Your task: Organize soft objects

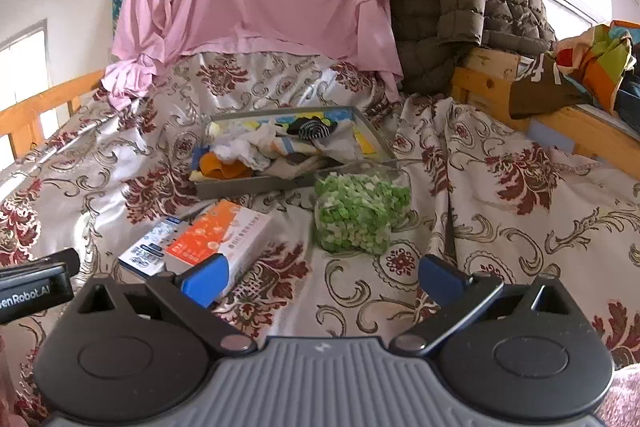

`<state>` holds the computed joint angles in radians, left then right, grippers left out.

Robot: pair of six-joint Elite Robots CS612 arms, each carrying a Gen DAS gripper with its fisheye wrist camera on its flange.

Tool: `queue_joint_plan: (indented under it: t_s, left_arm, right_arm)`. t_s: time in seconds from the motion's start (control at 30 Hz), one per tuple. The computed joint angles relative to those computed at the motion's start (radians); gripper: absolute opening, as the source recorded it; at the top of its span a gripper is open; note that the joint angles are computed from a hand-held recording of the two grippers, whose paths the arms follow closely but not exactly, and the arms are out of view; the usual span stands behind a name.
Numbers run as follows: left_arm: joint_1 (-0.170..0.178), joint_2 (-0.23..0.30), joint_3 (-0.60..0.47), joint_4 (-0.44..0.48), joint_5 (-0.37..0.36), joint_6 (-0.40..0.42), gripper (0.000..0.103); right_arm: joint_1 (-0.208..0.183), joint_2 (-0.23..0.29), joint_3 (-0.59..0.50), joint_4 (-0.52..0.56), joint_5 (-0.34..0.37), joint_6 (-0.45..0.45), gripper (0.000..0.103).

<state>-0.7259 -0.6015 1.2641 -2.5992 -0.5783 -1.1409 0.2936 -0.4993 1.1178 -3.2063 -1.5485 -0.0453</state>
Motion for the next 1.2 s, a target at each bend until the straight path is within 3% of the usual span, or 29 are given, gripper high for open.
queue_joint_plan:
  t_s: [0.23,0.7,1.2]
  left_arm:
    - [0.007,0.005,-0.015,0.024,-0.03,-0.005,0.102]
    - [0.028,0.023,-0.072,0.168,-0.076,-0.099,0.102]
    - [0.029,0.022,-0.072,0.17,-0.079,-0.105,0.102]
  right_arm:
    - [0.004,0.01,-0.038,0.101,-0.052,0.032,0.103]
    - [0.011,0.04,-0.089,0.137,-0.08,0.036,0.103]
    - [0.014,0.061,-0.124,0.167,-0.076,0.019,0.103]
